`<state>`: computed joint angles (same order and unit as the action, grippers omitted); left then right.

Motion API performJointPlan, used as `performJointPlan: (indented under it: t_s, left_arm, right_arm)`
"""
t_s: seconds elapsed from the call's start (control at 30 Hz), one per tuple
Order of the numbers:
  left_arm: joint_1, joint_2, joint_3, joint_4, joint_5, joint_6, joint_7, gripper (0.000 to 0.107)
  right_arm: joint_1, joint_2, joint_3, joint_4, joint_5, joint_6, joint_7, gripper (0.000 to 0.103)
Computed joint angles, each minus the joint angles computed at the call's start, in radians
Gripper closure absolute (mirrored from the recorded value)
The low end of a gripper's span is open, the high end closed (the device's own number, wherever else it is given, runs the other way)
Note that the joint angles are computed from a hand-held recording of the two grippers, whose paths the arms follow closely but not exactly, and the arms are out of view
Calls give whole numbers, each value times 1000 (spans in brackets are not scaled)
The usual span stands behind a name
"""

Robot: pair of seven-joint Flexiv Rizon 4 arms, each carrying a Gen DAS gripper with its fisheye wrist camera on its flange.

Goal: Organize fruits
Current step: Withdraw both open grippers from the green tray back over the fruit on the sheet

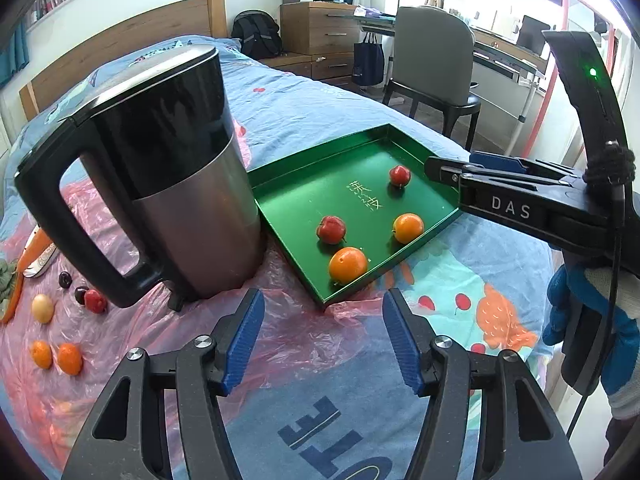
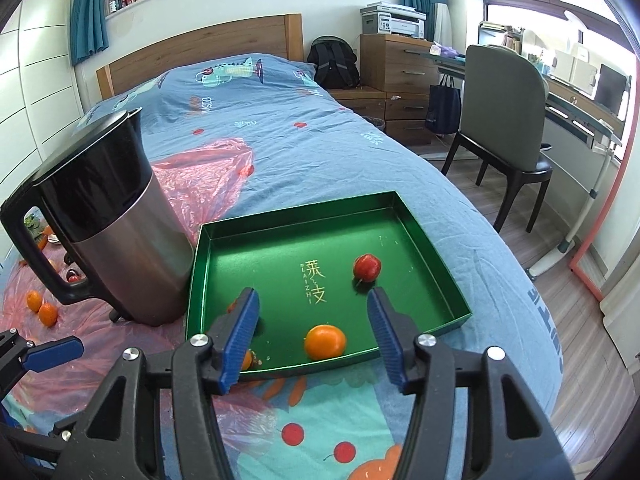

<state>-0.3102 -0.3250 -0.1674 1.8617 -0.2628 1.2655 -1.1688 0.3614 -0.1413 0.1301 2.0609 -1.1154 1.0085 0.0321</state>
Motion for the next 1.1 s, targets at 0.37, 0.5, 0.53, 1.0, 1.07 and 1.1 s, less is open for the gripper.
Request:
performJointPlan:
  t_s: [0.37,0.5,0.53,1.0,1.07,1.1]
  left_arm:
    - [21,97,28,134,-10,47,-21,51]
    - [28,130,48,194,4,67,-38,51]
    - [30,139,54,209,9,69,-45,51]
    - [93,242,120,362,71,123,-105,51]
    - [108,257,134,384,84,139,-113,51]
    - [117,263,139,394,82,142,-111,51]
  right_arm:
    - [58,0,40,12,47,-18,15,5]
    - [88,-12,50,8,56,-17,16,5]
    - [97,-15,52,6,59,-17,17,5]
    - [232,-110,61,-77,93,-10,-2,5]
    - [254,-129,60,-101,99,-12,-24,5]
    - [264,-137,59,-113,104,-10,-37,5]
